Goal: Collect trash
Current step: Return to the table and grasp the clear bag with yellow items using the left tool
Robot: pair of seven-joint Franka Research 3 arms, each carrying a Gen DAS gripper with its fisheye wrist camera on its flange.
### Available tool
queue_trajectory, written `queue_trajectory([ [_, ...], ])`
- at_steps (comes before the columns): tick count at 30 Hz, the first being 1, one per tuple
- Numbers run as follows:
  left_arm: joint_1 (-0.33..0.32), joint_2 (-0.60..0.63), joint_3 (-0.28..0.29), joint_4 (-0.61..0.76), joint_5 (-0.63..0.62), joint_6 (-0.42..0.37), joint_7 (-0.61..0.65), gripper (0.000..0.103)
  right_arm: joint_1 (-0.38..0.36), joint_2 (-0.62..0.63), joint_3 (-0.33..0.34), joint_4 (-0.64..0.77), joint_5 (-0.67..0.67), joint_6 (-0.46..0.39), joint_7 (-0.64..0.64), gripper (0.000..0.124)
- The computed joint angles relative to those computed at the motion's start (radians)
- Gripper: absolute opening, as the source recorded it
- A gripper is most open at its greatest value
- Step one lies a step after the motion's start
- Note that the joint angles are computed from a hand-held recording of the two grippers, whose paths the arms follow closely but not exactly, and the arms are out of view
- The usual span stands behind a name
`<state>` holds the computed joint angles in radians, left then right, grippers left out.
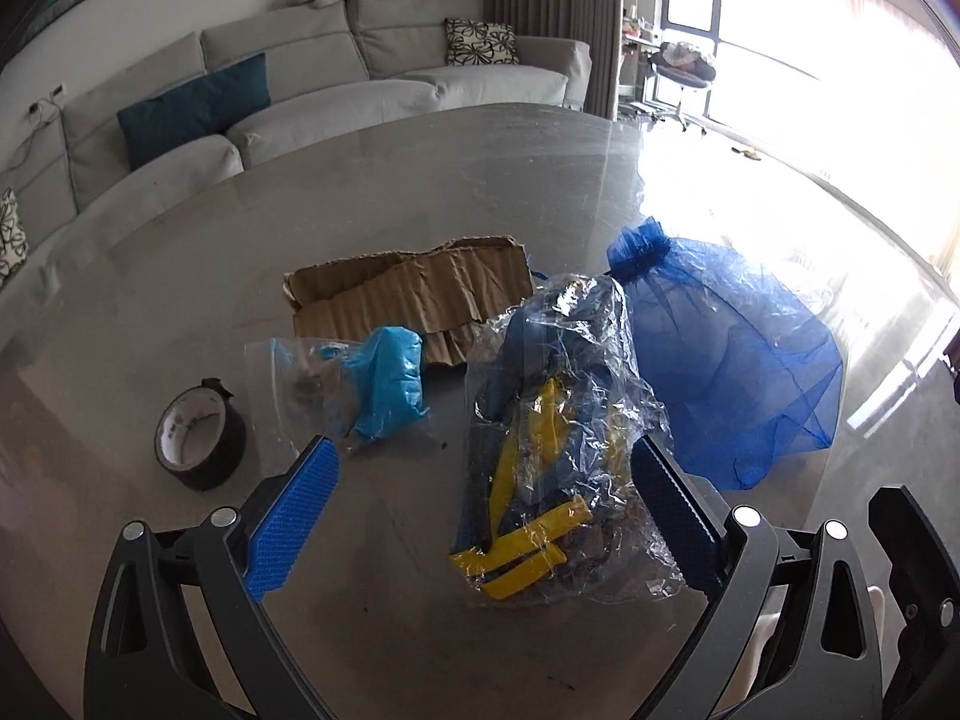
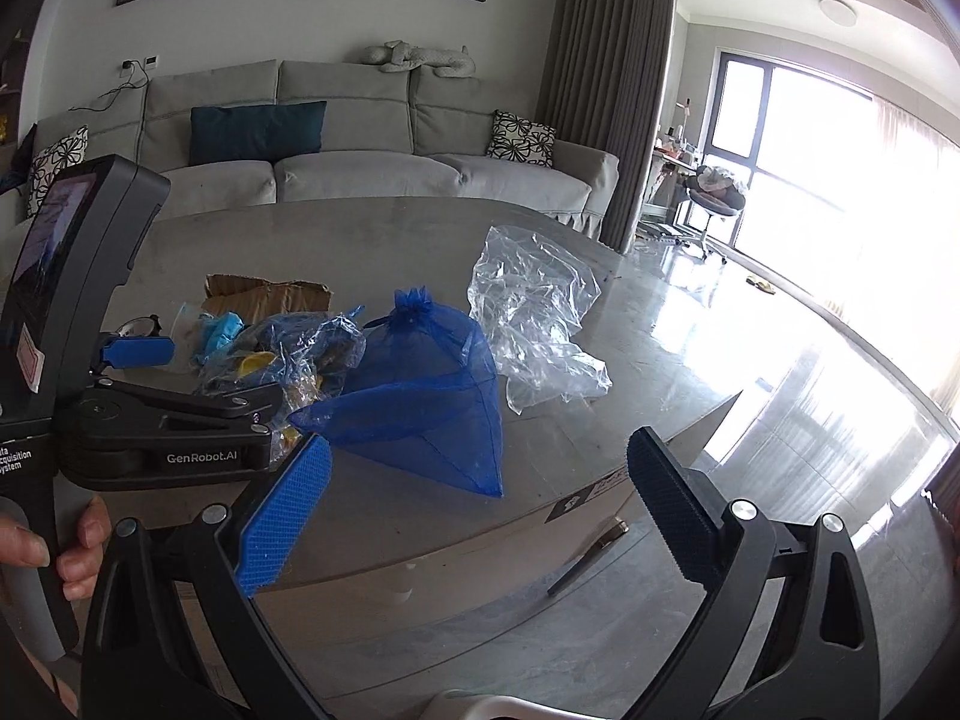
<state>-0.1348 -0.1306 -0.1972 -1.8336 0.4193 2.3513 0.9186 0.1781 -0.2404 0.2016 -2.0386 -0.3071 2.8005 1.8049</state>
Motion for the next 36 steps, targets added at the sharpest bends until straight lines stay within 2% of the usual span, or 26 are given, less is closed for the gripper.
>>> queue_trajectory([
  [4,-0.001,-0.008,0.002,-0.026,-0.002,0.023,0.004,0.095,0.002,0.018,0.001,0.012,-0.005,-0.008,0.011,0.098],
  [6,-0.005,-0.008,0.005,-0.034,-0.026,0.035,0.029,0.083,0.005,0.020,-0.003,0.012,-0.006,-0.010,0.016,0.098],
  [8,-0.014,-0.013,0.005,-0.046,-0.059,0.051,0.054,0.056,0.006,0.020,-0.005,0.012,-0.009,-0.009,0.021,0.098],
  [10,-0.020,-0.013,-0.004,-0.050,-0.057,0.047,0.059,0.039,0.003,0.021,-0.004,0.013,-0.017,-0.005,0.033,0.098],
  [14,-0.027,-0.028,-0.016,-0.067,-0.021,0.058,0.057,0.019,0.004,0.033,-0.005,0.027,-0.021,-0.003,0.052,0.098],
  [17,-0.031,-0.054,-0.003,-0.088,-0.073,0.090,0.071,0.015,0.009,0.046,-0.007,0.041,-0.026,0.001,0.063,0.098],
  [24,-0.010,-0.147,-0.004,-0.126,-0.058,0.102,0.048,0.014,0.030,0.098,-0.016,0.094,-0.033,0.011,0.095,0.098],
  [31,0.019,-0.195,-0.021,-0.136,0.023,0.108,0.041,0.014,0.090,0.204,-0.049,0.194,-0.027,-0.043,0.143,0.098],
  [34,0.016,-0.195,-0.013,-0.133,0.002,0.112,0.044,0.015,0.120,0.235,-0.068,0.212,-0.048,-0.081,0.162,0.098],
  [35,0.020,-0.194,-0.012,-0.135,0.003,0.114,0.042,0.015,0.129,0.241,-0.074,0.210,-0.031,-0.090,0.150,0.090],
  [36,0.022,-0.193,-0.013,-0.134,0.004,0.112,0.038,0.015,0.137,0.245,-0.080,0.209,-0.002,-0.099,0.127,0.056],
])
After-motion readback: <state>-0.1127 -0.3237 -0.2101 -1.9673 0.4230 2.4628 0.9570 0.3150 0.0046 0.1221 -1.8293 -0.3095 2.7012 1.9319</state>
